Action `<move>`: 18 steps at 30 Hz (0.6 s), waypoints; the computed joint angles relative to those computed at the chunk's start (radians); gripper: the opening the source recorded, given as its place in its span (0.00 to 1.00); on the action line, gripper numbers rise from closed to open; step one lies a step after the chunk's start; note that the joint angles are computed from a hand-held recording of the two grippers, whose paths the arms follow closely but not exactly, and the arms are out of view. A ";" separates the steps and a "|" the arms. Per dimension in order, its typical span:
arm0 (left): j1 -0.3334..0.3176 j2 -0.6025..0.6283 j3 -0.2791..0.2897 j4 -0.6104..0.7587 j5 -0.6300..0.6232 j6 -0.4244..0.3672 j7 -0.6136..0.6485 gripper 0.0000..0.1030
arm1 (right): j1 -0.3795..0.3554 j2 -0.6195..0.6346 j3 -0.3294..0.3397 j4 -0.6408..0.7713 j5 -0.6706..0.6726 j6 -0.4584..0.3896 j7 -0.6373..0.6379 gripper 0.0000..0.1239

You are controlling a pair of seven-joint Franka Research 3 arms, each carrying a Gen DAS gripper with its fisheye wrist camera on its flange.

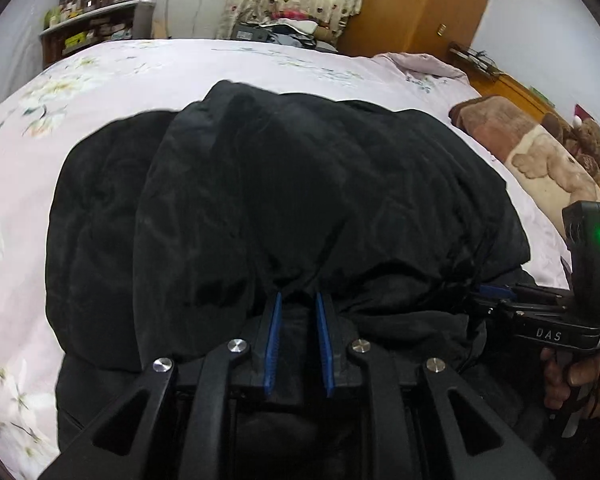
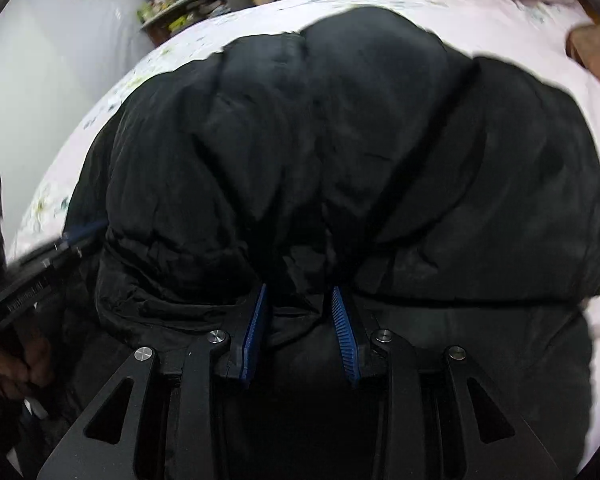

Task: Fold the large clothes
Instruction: 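Lift the hem with both tools and fold it up toward the hood, then open both tools to release the folded hem onto the jacket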

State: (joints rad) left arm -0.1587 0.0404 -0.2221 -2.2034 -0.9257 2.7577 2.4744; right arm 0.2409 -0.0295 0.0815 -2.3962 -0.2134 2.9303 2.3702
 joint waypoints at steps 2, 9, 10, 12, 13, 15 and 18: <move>-0.007 0.007 -0.006 -0.005 0.009 0.040 -0.002 0.18 | -0.003 0.022 -0.002 0.020 -0.030 -0.007 0.028 0.28; 0.001 -0.062 0.017 -0.031 0.095 -0.036 -0.101 0.18 | 0.018 -0.050 0.001 0.019 -0.117 -0.088 0.100 0.28; 0.000 -0.089 0.029 -0.040 0.077 -0.059 -0.086 0.18 | 0.008 -0.082 0.011 0.005 -0.130 -0.091 0.115 0.28; -0.017 -0.127 0.052 -0.047 0.008 -0.060 -0.022 0.18 | -0.033 -0.151 0.049 -0.021 -0.202 -0.080 0.165 0.28; -0.029 -0.138 0.061 -0.036 -0.030 -0.050 0.018 0.18 | -0.071 -0.186 0.077 -0.026 -0.264 -0.071 0.203 0.28; -0.047 -0.116 0.070 0.014 -0.065 -0.028 0.053 0.24 | -0.137 -0.210 0.118 -0.005 -0.339 -0.061 0.240 0.29; -0.048 -0.011 0.051 0.117 -0.014 0.046 0.008 0.29 | -0.205 -0.153 0.132 0.075 -0.416 -0.057 0.261 0.29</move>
